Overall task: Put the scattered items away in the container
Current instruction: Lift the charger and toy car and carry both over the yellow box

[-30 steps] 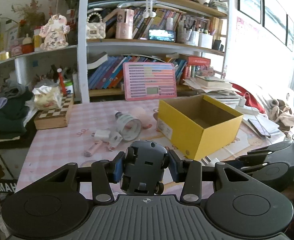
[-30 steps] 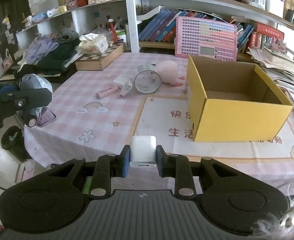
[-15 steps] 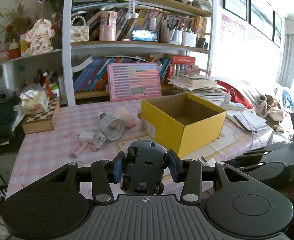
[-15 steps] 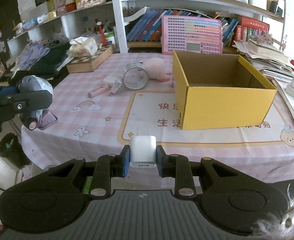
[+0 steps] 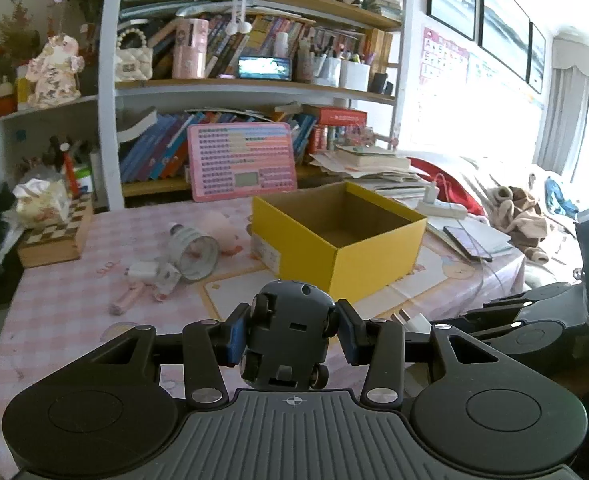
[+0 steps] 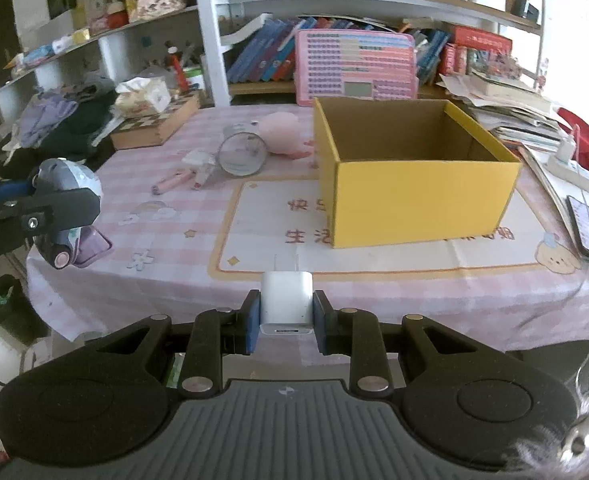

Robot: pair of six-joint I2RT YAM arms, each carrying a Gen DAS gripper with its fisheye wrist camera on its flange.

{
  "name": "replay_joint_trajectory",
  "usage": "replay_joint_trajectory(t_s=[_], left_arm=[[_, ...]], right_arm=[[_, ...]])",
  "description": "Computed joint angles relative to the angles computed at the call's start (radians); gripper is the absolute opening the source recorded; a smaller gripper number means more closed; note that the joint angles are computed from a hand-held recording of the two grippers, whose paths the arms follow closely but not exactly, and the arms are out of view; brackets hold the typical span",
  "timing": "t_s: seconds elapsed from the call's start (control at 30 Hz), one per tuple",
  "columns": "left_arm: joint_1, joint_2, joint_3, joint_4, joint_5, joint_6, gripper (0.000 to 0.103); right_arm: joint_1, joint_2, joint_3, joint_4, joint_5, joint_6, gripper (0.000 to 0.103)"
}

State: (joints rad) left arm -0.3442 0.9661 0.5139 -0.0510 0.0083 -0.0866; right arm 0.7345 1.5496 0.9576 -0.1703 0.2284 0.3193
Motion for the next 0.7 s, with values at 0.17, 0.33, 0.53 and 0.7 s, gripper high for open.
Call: replay_joint_trajectory(t_s=[0.17, 0.33, 0.53, 0.7], left_arm=[[-0.031, 0.054, 0.017, 0.036, 0.007, -0.008, 0.043], [-0.058, 0.124, 0.051, 0.075, 0.014, -0.002, 0.043], [-0.087, 0.217, 0.103, 0.112, 0.023, 0.015, 0.043], [-0.099, 0.293, 0.149, 0.137, 0.036, 0.020, 0.043]], right_arm=[[-0.026, -0.029, -0.025, -0.010, 0.003, 0.007, 0.025], [-0.059, -0.049, -0.044, -0.010, 0.003, 0.003, 0.025], [-0.113, -0.062, -0.057, -0.004, -0.012, 0.000, 0.025], [-0.151, -0.053, -0.051, -0.004, -0.027, -0.010, 0.025]])
